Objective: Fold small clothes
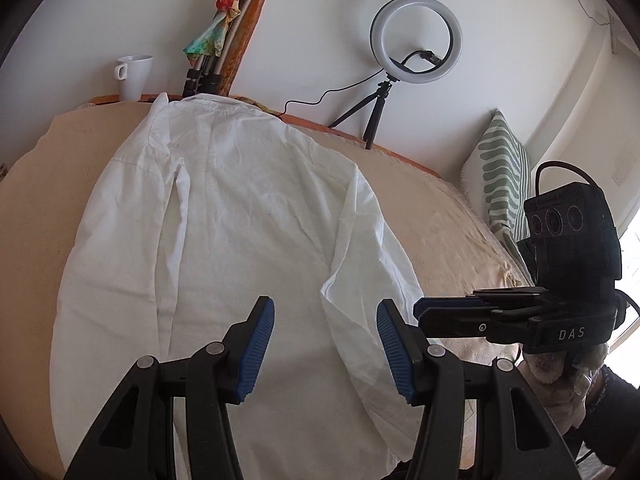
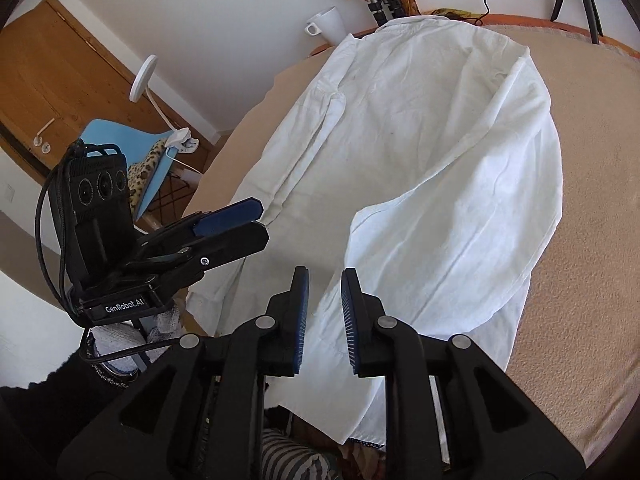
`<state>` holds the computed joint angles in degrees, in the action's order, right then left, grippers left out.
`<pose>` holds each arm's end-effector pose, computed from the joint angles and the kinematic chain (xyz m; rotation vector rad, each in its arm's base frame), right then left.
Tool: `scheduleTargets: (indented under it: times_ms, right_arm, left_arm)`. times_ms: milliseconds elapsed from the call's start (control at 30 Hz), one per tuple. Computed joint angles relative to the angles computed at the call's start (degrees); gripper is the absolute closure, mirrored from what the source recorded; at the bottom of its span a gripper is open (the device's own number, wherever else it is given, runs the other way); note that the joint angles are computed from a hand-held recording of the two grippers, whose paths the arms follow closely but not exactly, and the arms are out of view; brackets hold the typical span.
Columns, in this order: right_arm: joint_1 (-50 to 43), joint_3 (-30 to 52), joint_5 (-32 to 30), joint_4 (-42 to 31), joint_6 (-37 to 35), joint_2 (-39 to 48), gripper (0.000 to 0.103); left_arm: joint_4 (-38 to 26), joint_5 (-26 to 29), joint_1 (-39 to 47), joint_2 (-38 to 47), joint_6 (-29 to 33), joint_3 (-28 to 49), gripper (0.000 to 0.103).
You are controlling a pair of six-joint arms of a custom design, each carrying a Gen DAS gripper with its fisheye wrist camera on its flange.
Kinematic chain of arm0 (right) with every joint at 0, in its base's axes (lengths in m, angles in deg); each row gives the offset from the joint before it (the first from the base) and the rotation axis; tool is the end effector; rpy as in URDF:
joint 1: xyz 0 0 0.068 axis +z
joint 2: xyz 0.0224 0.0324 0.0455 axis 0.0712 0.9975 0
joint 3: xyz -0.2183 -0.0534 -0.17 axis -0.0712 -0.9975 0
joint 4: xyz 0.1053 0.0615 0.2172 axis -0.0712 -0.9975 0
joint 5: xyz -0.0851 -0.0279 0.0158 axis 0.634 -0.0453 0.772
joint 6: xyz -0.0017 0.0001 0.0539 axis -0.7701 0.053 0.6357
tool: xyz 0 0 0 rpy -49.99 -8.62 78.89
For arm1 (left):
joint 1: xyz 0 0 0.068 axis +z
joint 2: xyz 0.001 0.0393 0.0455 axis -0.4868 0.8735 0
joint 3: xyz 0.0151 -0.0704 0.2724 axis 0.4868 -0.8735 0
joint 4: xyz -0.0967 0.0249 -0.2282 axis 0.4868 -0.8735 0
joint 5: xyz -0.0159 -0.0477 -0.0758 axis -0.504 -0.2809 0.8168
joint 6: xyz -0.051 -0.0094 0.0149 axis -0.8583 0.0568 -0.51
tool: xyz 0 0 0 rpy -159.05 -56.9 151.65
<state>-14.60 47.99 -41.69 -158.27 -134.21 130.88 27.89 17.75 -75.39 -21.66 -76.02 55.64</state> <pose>0.2358 -0.0547 0.2146 -0.7536 2.5779 0.9643 0.1363 -0.1336 0.1686 -0.0639 2.3305 -0.6367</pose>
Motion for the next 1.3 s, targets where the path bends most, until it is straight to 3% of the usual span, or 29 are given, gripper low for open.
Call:
scheduleTargets:
  times_ms: [67, 167, 333, 467, 533, 567, 600, 667, 733, 767, 833, 867, 900, 1100, 1300]
  right_arm:
    - [-2.6, 3.2, -1.7, -3.3, -3.0, 1.9, 0.053]
    - [-4.8, 8.2, -2.7, -2.8, 0.0, 4.1, 0.052]
    - [-3.0, 16.5, -0.1, 9.1, 17.5, 9.9, 0.052]
    - [2.3, 26.0, 5.9, 17.1, 29.4, 17.4, 0.052]
    - [5.0, 32.2, 8.6, 17.7, 33.0, 22.3, 0.052]
    - [6.2, 35.8, 9.9, 17.3, 34.8, 25.1, 0.052]
    - [7.3, 39.0, 11.3, 16.8, 36.4, 27.6, 0.052]
    - [9.2, 44.8, 14.7, 15.8, 39.1, 32.1, 0.052]
    - [10.9, 49.7, 17.5, 14.5, 40.7, 35.9, 0.052]
    - [11.5, 51.8, 19.0, 14.1, 41.1, 37.7, 0.053]
    - [12.9, 54.1, 21.7, 13.7, 41.2, 40.0, 0.070]
    - [13.3, 55.2, 22.7, 13.1, 41.1, 41.0, 0.088]
    - [13.7, 55.8, 23.3, 12.8, 41.2, 41.8, 0.095]
    - [15.7, 53.5, 23.1, 15.3, 40.7, 37.6, 0.099]
    - [22.7, 52.1, 25.3, 18.0, 37.8, 35.5, 0.100]
  left_arm:
    - [1.6, 1.6, 0.0, 1.2, -0.5, -0.3, 0.047]
    - [3.1, 2.8, -0.1, 4.3, -0.5, 0.5, 0.042]
    - [1.7, 0.5, -0.7, 9.5, -0.6, 3.1, 0.039]
    - [5.4, 3.4, -0.5, 13.1, -1.6, 1.9, 0.041]
    - [6.9, 4.5, -0.8, 15.4, -2.2, 1.7, 0.044]
    - [8.1, 5.2, -0.7, 16.2, -2.6, 1.4, 0.053]
    - [10.0, 6.5, -0.4, 16.9, -2.9, 0.8, 0.068]
    - [13.1, 9.4, 0.2, 18.1, -3.1, -0.1, 0.082]
    - [12.4, 7.8, -1.3, 18.3, -2.7, 0.4, 0.095]
    - [11.9, 7.2, -2.0, 18.1, -2.3, 0.7, 0.102]
    - [12.1, 7.2, -3.0, 17.2, -2.8, 0.5, 0.103]
    - [12.2, 7.1, -3.8, 16.3, -3.4, 0.3, 0.103]
    - [12.3, 7.0, -4.4, 15.5, -3.9, 0.2, 0.103]
    - [12.4, 6.8, -8.0, 9.3, -8.1, -1.2, 0.103]
    - [18.9, 11.0, -6.5, 6.3, -15.0, -6.5, 0.103]
